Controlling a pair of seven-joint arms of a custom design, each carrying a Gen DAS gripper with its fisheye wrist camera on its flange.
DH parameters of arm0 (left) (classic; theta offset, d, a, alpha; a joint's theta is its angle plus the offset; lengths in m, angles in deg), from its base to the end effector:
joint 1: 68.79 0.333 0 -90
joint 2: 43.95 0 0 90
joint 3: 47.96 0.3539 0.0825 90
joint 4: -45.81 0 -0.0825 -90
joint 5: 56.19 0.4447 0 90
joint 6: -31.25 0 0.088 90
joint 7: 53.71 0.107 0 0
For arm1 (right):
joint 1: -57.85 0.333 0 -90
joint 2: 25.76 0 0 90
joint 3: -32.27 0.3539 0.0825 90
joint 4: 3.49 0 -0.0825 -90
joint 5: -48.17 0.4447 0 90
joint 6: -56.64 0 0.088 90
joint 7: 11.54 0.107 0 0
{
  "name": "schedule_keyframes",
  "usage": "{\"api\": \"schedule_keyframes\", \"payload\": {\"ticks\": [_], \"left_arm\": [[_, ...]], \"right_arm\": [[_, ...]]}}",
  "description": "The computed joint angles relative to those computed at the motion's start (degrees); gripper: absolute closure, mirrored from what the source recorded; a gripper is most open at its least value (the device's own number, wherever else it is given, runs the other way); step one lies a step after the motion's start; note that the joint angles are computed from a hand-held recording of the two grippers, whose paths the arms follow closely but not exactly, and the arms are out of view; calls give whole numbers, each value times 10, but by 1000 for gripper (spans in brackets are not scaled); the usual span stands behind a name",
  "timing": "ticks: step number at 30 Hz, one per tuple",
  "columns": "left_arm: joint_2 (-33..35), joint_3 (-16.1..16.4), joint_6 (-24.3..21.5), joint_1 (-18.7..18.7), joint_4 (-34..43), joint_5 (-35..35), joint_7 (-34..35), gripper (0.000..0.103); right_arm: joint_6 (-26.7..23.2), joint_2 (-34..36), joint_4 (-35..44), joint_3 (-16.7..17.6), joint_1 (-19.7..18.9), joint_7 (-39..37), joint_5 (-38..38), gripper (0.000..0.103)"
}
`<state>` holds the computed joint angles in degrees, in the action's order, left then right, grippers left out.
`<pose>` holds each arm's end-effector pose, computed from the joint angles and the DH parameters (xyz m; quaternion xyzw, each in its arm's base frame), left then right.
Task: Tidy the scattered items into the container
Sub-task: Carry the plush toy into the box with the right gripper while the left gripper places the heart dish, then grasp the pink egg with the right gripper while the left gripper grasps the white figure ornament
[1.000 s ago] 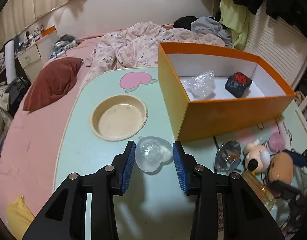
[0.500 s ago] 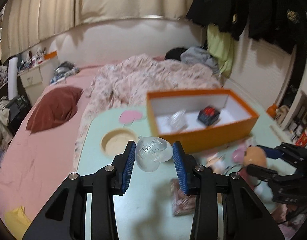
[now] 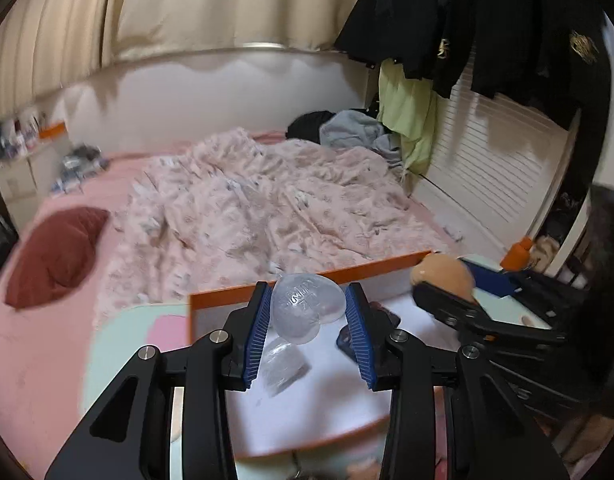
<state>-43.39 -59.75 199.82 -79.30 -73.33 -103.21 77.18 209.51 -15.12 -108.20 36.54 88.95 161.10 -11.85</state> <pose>0.6115 -0.1990 0.5154 -0.5083 0.7368 -0.4117 0.1709 0.5679 0.4304 0.5058 -0.6215 0.6401 -0.2752 0.3581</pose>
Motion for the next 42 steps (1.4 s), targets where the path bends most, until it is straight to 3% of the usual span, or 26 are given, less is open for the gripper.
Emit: {"api": "schedule_keyframes", "payload": {"ticks": [3,7,11,19,23,36,39,42], "left_arm": [[22,1,-28,6,17,-19,2,64],[40,1,-45,12,23,38,-52,64],[44,-1,-35,15,17,80,-91,64],[49,-9,-27,22,18,78,-96,63],[54,-13,-41,27,29,59,-92,63],[10,-6,-57,36,12,-112,19,53],[-21,4,-39,29,-14,-114,23,53],[-61,12,-11,18,-56,-71,13,53]], "right_arm": [[16,9,-4,-4,-11,1,32,54],[19,5,-11,-8,-6,15,14,53],[39,7,-12,-9,-10,16,16,53],[83,8,-18,-17,-13,34,16,51],[72,6,-15,-24,-5,78,-26,35],[108,-24,-38,-17,-25,240,-165,29],[117,-35,-49,-11,-32,254,-180,29],[116,-53,-62,-2,-37,261,-200,30]]}}
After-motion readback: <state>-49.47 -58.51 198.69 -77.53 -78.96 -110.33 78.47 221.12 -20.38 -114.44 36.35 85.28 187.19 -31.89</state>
